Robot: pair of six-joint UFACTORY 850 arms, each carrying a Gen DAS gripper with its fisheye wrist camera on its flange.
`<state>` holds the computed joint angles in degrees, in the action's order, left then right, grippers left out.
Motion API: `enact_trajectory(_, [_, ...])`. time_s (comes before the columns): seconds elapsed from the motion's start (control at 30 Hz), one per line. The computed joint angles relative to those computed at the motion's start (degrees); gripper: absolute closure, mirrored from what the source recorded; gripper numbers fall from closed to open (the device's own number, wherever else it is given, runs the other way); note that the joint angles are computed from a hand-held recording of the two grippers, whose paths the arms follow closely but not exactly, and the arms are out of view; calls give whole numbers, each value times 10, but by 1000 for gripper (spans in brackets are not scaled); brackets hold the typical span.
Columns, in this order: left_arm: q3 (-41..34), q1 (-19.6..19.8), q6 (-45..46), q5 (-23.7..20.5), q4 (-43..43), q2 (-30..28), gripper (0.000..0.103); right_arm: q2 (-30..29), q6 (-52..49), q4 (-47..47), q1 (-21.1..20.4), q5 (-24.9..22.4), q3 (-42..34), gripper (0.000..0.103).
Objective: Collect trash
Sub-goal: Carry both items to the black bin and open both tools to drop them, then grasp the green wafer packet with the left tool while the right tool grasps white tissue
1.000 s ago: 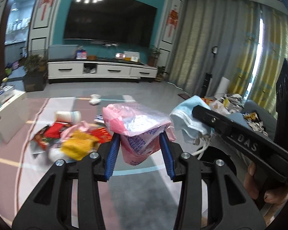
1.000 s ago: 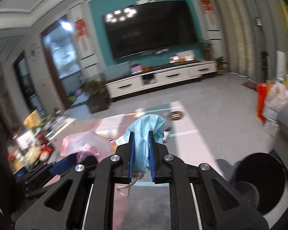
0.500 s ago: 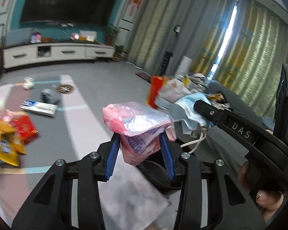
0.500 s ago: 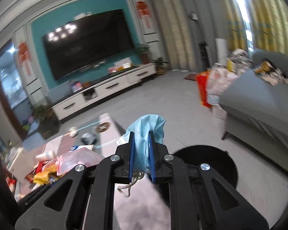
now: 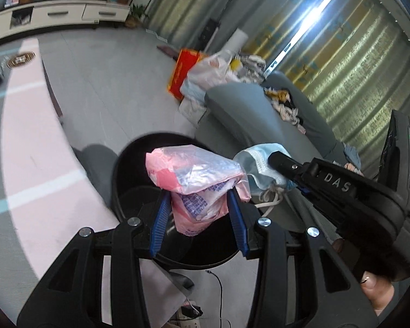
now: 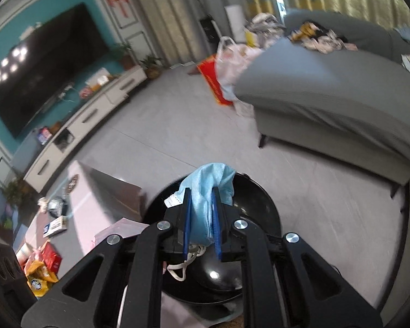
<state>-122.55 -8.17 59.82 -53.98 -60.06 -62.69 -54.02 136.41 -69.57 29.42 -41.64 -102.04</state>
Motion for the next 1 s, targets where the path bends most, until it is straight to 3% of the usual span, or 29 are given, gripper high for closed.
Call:
enact_trajectory(0.3, [-76,-24,-64,-7,63,-56,57,-27,-74,108,-22,6,-28,87])
enact_trajectory(0.4, [-77,-26,-61,-4,60,-58,49,-30,-84,119,-21,1,-34,86])
enact_trajectory(0.47, [-66,-25,-49,1,53,-51,30,-30,-83,116,-20,-1,-34,75])
enact_trajectory(0.5, [-56,-25,-41,9,51,-43,27,-30,-82,115,-20,-2,-34,70])
enact_trajectory(0.57, [-36,-23,-25,30,46,-30,14,-31,-82,114,-16,-16,-38,48])
enact_trajectory(0.83, [21,21,-7,60,-15,18,4,-33,-82,85,-2,-48,-60,24])
enact_trajectory(1.0, [93,60,28,141,-73,76,3,-50,-115,67,12,-67,-107,14])
